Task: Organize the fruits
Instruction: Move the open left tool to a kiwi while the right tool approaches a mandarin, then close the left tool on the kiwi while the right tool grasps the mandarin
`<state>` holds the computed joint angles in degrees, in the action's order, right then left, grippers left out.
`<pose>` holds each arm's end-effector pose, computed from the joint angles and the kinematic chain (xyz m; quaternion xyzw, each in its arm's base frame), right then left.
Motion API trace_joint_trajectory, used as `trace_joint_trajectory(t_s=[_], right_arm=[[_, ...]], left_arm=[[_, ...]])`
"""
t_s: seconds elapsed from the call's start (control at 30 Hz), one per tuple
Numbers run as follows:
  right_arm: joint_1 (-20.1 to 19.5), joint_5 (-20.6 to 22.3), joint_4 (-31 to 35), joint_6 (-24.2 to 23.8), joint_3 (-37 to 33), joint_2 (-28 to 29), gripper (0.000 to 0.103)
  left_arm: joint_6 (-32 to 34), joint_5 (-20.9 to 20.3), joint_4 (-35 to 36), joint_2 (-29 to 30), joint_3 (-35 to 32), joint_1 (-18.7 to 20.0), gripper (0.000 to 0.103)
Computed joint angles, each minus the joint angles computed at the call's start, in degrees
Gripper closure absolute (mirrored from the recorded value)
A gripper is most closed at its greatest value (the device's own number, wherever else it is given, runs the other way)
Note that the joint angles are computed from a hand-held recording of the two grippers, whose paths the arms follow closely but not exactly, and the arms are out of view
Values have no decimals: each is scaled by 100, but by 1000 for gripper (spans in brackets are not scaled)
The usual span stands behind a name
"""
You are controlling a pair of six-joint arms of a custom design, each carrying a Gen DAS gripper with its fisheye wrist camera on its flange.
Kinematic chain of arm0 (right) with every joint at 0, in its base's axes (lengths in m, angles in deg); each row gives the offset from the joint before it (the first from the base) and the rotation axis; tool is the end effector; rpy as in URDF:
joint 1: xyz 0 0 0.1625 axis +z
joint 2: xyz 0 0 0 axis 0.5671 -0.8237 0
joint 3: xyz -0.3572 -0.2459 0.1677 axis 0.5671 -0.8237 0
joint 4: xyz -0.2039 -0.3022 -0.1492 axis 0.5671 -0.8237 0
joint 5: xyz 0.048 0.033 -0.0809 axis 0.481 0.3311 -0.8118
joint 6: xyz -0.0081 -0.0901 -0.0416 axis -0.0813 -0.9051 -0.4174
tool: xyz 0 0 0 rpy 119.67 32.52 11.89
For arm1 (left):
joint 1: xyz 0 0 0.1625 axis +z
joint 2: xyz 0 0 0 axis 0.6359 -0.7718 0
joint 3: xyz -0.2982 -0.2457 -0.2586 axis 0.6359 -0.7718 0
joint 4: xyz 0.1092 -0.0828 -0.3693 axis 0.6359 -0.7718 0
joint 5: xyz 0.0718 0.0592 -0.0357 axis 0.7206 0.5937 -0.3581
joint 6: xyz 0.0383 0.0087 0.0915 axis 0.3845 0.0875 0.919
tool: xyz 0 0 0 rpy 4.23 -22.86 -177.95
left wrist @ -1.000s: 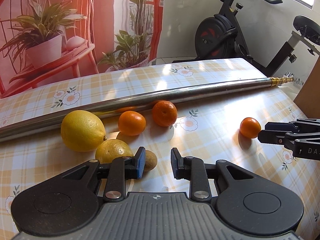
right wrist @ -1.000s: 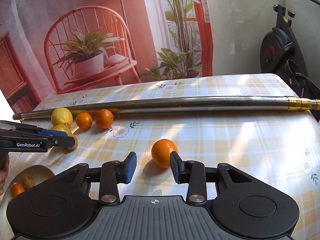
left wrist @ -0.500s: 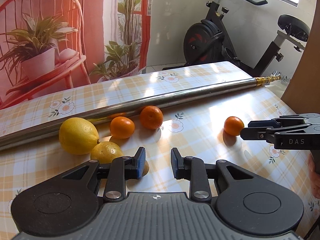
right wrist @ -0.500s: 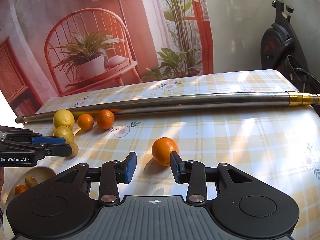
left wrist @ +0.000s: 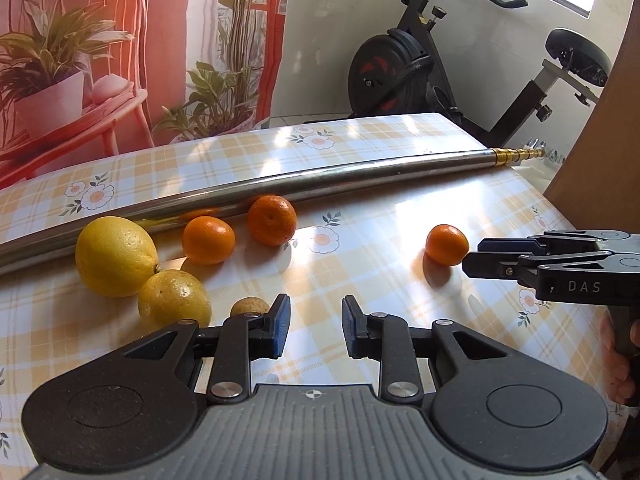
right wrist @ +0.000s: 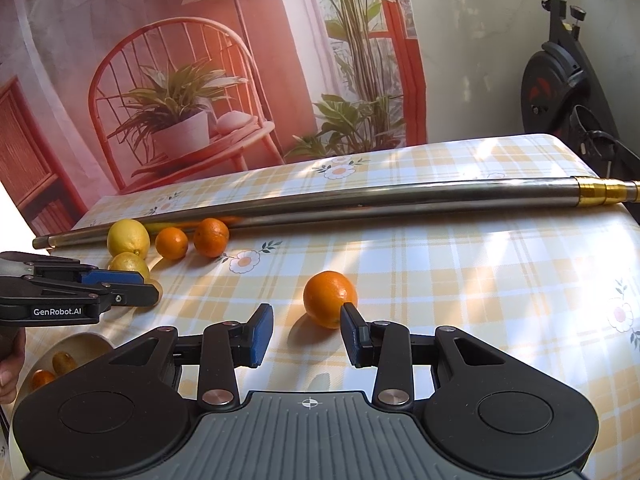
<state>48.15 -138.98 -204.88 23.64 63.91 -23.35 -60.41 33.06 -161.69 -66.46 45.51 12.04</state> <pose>0.0461 -0.6435 0.1388 0.2510 -0.9095 0.2924 0.1561 -0.2244 -0.6063 0.0308 0.1890 0.8933 -0.3106 0.2644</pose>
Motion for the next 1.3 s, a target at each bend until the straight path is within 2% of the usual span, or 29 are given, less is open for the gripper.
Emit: trace_joint_trajectory(t_s=[0.17,0.27,0.4,0.63,0.7,0.77,0.83,0.93,1.07,1.17,1.3], right_arm=[[-4,-2,18,-21,-11,-2,68],[-6,26,21,-17,-1,-12,68],[-27,57,38,-4,-7,-5,68],[-42,69,48,25,-13,-4,68],[-43,63,41,34,-14,2,68],[-52,65,47,38,-14,6,68],[-62,86,44,52,-5,2,68],[-66,90,84,41,-17,-7,68],[-59,93,142,19,-39,-11,68],[-49,79,131,26,-40,-1,68],[-39,87,129,34,-38,4,68]], left_arm=[[18,440,-516,98,122,-144,74],[-156,953,-127,125,35,-159,74],[-486,1048,307,102,-86,-60,74],[-269,1183,340,193,-195,-52,74],[-338,999,286,157,-188,-23,73],[-408,365,150,26,-89,59,73],[-366,6,-96,-26,9,75,73],[-375,-70,-382,-66,140,28,73],[-490,381,-143,-18,33,21,73],[-601,144,225,-37,-77,134,73],[-559,236,310,62,-200,183,73]])
